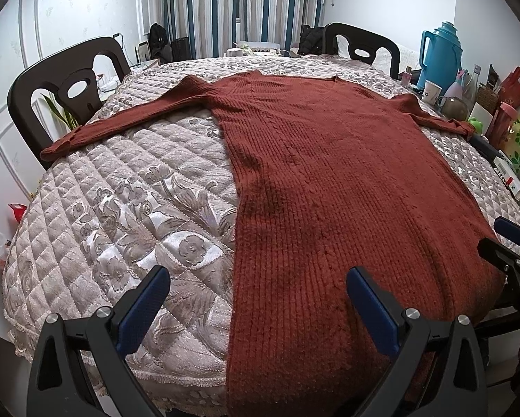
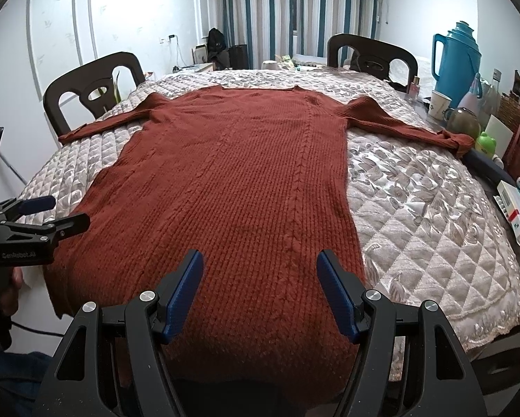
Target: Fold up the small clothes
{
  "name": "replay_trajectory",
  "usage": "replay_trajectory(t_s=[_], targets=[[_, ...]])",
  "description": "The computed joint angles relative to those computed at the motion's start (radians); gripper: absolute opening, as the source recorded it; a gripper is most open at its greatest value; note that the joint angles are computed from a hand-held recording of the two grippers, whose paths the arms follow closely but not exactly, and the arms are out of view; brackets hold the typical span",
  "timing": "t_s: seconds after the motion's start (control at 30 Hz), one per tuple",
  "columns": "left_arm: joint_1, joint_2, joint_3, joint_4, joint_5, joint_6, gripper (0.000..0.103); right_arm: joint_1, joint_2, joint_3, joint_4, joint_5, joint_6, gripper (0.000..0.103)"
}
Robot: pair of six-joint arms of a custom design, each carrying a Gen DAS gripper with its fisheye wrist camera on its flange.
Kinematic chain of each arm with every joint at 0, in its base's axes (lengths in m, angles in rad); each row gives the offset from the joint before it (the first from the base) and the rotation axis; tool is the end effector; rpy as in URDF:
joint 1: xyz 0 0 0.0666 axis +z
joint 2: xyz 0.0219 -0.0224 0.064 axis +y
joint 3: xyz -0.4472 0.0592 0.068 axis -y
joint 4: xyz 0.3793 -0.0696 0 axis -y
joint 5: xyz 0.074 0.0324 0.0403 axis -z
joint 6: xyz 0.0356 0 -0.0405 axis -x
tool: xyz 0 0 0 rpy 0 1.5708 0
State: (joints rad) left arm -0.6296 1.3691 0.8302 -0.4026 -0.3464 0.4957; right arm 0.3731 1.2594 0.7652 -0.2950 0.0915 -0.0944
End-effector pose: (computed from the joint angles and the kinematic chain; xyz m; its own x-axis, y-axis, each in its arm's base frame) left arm 0.3201 -0.2188 0.3007 -0.7614 0.0012 -0.6483 0.0343 0.9987 -0.0385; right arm 0.3370 0.1280 0.3194 -0.6866 -0.1680 -0.7074 -0.2394 0.9709 0.0018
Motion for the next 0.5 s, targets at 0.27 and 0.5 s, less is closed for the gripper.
replay_trajectory(t_s=[0.27, 0.5], targets=[[0.044, 0.001, -0.002, 0.016, 0.032, -0.008, 0.102, 0.02, 0.036, 0.032, 0.019, -0.017, 0.011, 0.068], [0.135, -0.004, -0.02, 0.063, 0.126, 0.02, 0.102, 0.041, 0.086, 0.077, 0.048, -0.042, 0.025, 0.068]])
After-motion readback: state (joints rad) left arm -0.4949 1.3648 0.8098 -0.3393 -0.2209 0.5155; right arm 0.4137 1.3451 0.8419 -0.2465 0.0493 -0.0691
